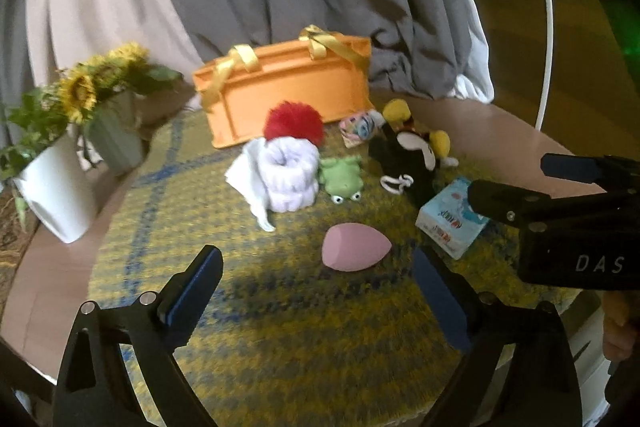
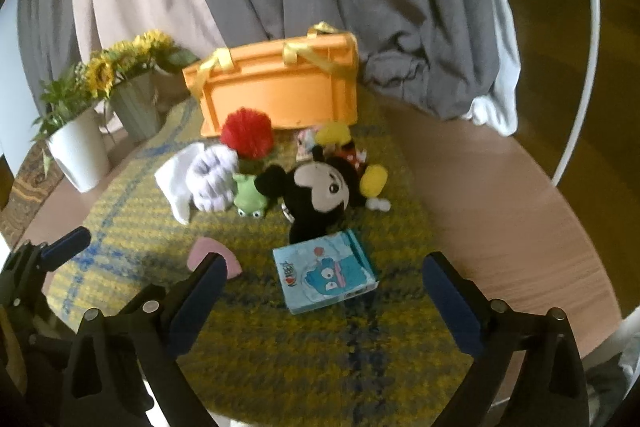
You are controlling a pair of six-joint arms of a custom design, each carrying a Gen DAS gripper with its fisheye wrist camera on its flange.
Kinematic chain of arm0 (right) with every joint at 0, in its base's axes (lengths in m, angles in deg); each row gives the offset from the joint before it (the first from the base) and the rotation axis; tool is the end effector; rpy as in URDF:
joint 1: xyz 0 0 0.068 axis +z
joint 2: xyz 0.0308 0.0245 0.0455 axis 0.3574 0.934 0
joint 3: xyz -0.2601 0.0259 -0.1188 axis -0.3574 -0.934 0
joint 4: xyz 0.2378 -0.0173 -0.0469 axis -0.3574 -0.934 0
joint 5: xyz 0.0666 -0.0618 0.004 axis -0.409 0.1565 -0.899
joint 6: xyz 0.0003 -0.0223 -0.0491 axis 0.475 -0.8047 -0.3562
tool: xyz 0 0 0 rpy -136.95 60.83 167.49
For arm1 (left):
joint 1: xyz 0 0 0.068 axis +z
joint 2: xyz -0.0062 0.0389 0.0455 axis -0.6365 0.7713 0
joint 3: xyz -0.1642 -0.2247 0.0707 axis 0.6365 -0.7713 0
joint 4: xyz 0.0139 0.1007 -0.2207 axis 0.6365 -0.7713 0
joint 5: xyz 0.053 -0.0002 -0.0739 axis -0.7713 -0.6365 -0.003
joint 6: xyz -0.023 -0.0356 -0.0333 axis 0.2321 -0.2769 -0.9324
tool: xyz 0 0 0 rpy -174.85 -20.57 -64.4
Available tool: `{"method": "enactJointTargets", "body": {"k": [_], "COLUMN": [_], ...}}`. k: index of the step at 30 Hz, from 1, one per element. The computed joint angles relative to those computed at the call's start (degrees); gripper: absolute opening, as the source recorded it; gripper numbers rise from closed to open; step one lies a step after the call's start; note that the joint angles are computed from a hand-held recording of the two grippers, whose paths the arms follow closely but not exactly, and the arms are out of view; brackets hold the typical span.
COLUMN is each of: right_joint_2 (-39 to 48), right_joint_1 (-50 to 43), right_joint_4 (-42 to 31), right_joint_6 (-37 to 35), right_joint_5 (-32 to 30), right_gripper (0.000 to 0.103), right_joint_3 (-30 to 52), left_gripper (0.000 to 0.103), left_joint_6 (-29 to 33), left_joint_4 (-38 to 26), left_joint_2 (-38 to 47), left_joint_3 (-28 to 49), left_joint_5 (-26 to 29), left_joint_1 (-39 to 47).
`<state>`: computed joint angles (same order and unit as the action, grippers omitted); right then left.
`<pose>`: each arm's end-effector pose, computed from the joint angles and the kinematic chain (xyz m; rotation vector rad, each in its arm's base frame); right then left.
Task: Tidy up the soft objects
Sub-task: 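Grasp the pink sponge with the left tool while the right tool grasps the blue tissue pack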
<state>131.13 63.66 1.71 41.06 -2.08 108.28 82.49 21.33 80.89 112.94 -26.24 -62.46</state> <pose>0.2771 0.2292 0.1737 0.1318 2.2244 0.0366 0.2920 -0.1200 0.1786 0.4929 2.1492 -0.0728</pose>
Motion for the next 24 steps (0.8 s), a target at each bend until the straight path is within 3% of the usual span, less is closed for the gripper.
{"method": "enactJointTargets", "body": {"k": [13,16,21,24], "right_joint_2": [7.95,9.12,11.11,11.90], "right_joint_1": [-6.02,-6.55,-8.13,-8.43], "right_joint_4": [3.76,3.91,4.12,4.43], "right_joint_6": [-0.98,-1.70,-2.39,-2.21], "right_joint_5": [-9.78,-10.37,-13.76,-14.61], "right_gripper": [0.088,0.088,0.084,0.082], "right_joint_3": [3.19,3.90,5.01,5.37], "left_gripper": [0.080,0.074,0.053,0.050], "left_joint_6": [1.50,1.90,2.53,2.14], "left_joint_4": [-5.13,-6.06,-7.97,-7.34], "left_joint_2": [12.48,14.28,16.29,16.04], "left_joint_3": [11.08,12.99,15.13,14.53], "left_joint_5": [5.36,6.43,8.85,9.33], "left_joint_1": [0.99,1.04,1.30,1.37]}}
